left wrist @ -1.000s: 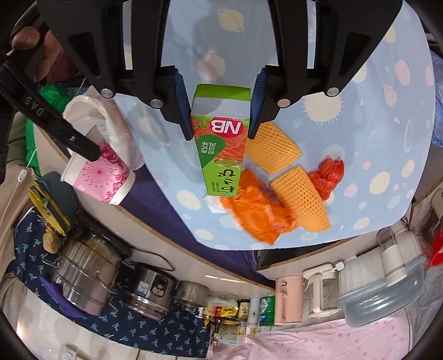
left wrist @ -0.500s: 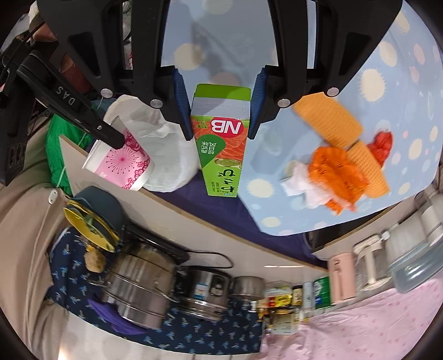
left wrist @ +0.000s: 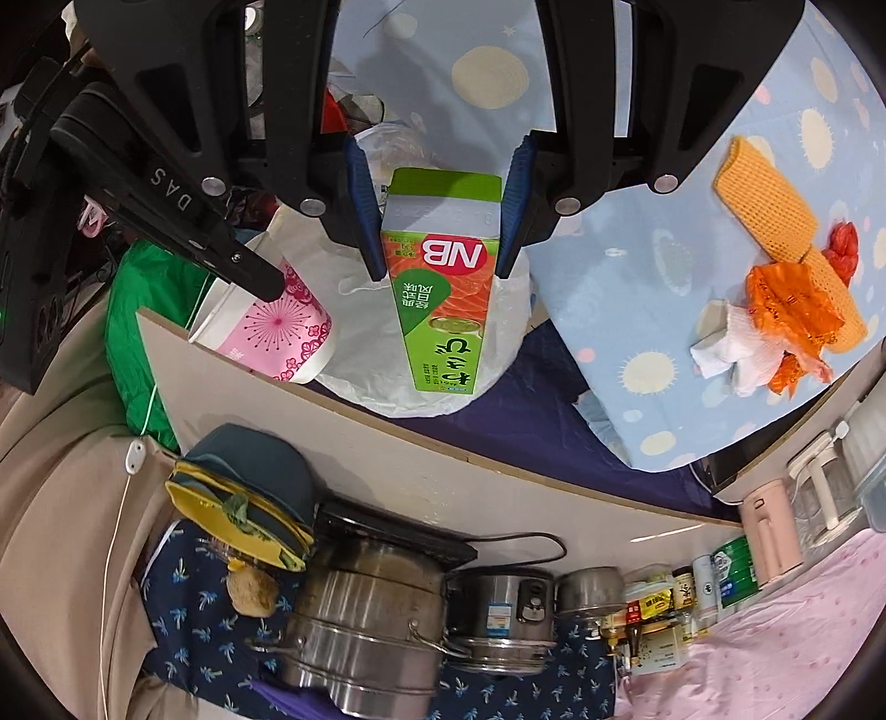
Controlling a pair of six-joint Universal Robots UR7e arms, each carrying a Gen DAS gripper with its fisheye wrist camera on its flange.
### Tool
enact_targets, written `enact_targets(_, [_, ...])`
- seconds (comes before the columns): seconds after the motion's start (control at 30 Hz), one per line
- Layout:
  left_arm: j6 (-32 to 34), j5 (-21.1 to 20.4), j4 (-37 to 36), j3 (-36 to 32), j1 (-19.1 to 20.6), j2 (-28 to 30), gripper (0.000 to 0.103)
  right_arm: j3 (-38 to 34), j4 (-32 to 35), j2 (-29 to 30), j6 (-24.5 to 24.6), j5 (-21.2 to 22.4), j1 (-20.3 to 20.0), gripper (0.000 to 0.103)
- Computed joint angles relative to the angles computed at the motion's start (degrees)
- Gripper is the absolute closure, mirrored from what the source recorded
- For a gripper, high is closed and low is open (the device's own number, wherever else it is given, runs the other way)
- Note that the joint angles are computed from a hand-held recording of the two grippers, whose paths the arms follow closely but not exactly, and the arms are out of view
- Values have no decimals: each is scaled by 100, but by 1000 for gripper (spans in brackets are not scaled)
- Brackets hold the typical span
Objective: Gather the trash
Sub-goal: 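Carry the cup and green box over the bin and open both grippers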
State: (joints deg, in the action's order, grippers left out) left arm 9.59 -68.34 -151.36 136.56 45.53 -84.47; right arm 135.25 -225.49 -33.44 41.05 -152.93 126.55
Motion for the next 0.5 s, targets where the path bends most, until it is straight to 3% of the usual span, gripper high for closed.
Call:
enact_targets(0.27, [-82, 112, -191, -24, -81, 480, 65, 27, -161, -21, -219, 159, -249, 98])
enact_targets(0.43, [-160, 120, -179, -101, -32, 654, 64, 0, -362, 13, -253, 118, -292, 91])
enact_targets(0.5, [-188, 105, -184, -131, -11, 693, 65, -3, -448, 23, -268, 92, -285, 82])
